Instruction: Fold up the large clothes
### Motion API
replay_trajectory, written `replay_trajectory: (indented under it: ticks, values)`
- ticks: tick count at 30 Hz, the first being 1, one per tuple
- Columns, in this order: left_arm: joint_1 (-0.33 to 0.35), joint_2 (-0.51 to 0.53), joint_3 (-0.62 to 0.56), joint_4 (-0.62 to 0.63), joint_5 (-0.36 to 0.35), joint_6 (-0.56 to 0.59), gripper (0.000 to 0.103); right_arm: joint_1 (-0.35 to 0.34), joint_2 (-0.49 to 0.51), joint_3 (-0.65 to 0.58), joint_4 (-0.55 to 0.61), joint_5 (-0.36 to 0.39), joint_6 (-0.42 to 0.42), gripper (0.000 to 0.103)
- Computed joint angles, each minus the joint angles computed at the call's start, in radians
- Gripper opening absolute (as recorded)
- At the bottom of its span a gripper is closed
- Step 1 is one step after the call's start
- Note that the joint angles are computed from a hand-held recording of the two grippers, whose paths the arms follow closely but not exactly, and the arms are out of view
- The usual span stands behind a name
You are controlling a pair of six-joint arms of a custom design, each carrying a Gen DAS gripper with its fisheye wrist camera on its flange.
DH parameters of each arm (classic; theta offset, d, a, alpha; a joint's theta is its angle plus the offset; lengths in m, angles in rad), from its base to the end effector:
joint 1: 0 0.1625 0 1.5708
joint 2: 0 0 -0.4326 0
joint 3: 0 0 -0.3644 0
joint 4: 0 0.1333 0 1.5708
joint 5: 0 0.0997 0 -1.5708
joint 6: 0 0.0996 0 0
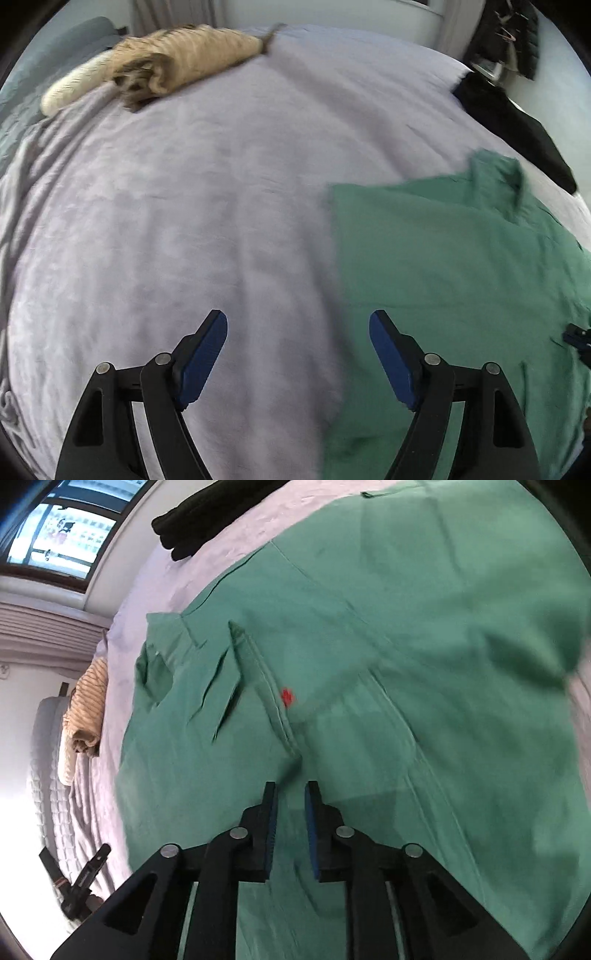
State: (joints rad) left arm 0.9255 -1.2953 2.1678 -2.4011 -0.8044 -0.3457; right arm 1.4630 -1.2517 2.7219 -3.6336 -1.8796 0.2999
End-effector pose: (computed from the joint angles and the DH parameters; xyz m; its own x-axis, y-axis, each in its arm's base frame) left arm -0.1081 -0.4801 0.2238 -0.7286 0.1592 -0.6662 0.3763 0.9057 -0.1951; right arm 0.0693 -0.3173 0.1877 -0.8611 0.5028 0.0758 0.3597 0.7077 -0.6081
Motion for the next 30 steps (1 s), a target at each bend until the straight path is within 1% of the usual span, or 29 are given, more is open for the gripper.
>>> replay_trajectory:
  ticks: [1, 2, 3, 4, 5, 6, 7, 8, 9, 10, 11, 12, 13, 14, 15, 16, 17, 18, 19, 20, 22, 24, 26, 27, 29, 30]
  values:
    - [0.015, 0.028, -0.021, 0.001, -0.027, 0.013, 0.080, 0.010, -0.004, 0.003, 0.012, 0.004, 0.010, 0.039]
    - [0.026, 0.052, -0.037, 0.011, -0.043, 0.012, 0.080, 0.033, 0.000, 0.003, 0.025, 0.001, 0.029, 0.046]
    - [0.028, 0.083, -0.047, 0.019, -0.058, -0.013, 0.080, 0.053, 0.007, -0.001, 0.032, -0.003, 0.045, 0.056]
    - [0.052, 0.118, -0.077, 0.015, -0.074, -0.017, 0.080, 0.072, 0.011, -0.005, 0.041, 0.013, 0.059, 0.057]
    - [0.076, 0.143, -0.105, 0.009, -0.083, -0.014, 0.080, 0.081, 0.043, 0.001, 0.009, 0.063, 0.062, 0.057]
    - [0.101, 0.164, -0.134, 0.006, -0.097, -0.004, 0.080, 0.095, 0.111, 0.001, -0.054, 0.142, 0.068, 0.057]
    - [0.119, 0.179, -0.157, 0.011, -0.123, -0.001, 0.080, 0.114, 0.182, -0.004, -0.111, 0.198, 0.071, 0.057]
    - [0.143, 0.195, -0.192, 0.026, -0.169, 0.012, 0.080, 0.126, 0.235, -0.012, -0.145, 0.234, 0.074, 0.057]
    - [0.155, 0.206, -0.212, 0.041, -0.193, 0.017, 0.080, 0.147, 0.329, -0.045, -0.181, 0.292, 0.083, 0.057]
    - [0.160, 0.214, -0.219, 0.046, -0.198, 0.023, 0.080, 0.161, 0.403, -0.081, -0.201, 0.333, 0.093, 0.057]
    - [0.163, 0.224, -0.230, 0.051, -0.200, 0.039, 0.080, 0.185, 0.499, -0.146, -0.202, 0.370, 0.116, 0.057]
    - [0.161, 0.229, -0.233, 0.051, -0.195, 0.051, 0.075, 0.196, 0.554, -0.190, -0.198, 0.390, 0.131, 0.057]
    - [0.157, 0.236, -0.240, 0.052, -0.181, 0.064, 0.046, 0.207, 0.620, -0.250, -0.197, 0.407, 0.148, 0.057]
    - [0.151, 0.244, -0.252, 0.073, -0.161, 0.071, 0.025, 0.214, 0.665, -0.297, -0.195, 0.405, 0.167, 0.057]
    - [0.152, 0.251, -0.269, 0.084, -0.151, 0.083, 0.019, 0.217, 0.693, -0.330, -0.194, 0.400, 0.182, 0.054]
    - [0.150, 0.248, -0.273, 0.082, -0.153, 0.095, 0.006, 0.216, 0.726, -0.369, -0.205, 0.402, 0.193, 0.034]
    - [0.148, 0.247, -0.280, 0.081, -0.155, 0.110, 0.006, 0.216, 0.742, -0.400, -0.187, 0.406, 0.200, 0.013]
    - [0.148, 0.248, -0.284, 0.076, -0.150, 0.124, 0.006, 0.221, 0.759, -0.421, -0.190, 0.402, 0.218, 0.003]
    - [0.148, 0.250, -0.284, 0.067, -0.140, 0.139, 0.006, 0.221, 0.779, -0.432, -0.206, 0.412, 0.225, 0.002]
    - [0.149, 0.260, -0.286, 0.064, -0.123, 0.148, 0.006, 0.224, 0.796, -0.447, -0.197, 0.418, 0.228, 0.002]
    - [0.151, 0.280, -0.287, 0.062, -0.094, 0.146, 0.006, 0.240, 0.821, -0.467, -0.151, 0.394, 0.231, 0.002]
    - [0.145, 0.289, -0.279, 0.046, -0.064, 0.129, 0.006, 0.237, 0.826, -0.462, -0.139, 0.383, 0.230, 0.002]
    - [0.133, 0.282, -0.272, 0.040, -0.050, 0.103, 0.006, 0.242, 0.801, -0.446, -0.103, 0.388, 0.212, 0.002]
    - [0.121, 0.271, -0.262, 0.036, -0.033, 0.096, 0.006, 0.252, 0.768, -0.434, -0.052, 0.378, 0.187, 0.003]
    - [0.101, 0.244, -0.239, 0.028, -0.024, 0.093, 0.006, 0.280, 0.704, -0.402, 0.015, 0.337, 0.133, 0.004]
    - [0.087, 0.225, -0.224, 0.026, -0.022, 0.089, 0.006, 0.293, 0.673, -0.382, 0.026, 0.314, 0.119, 0.007]
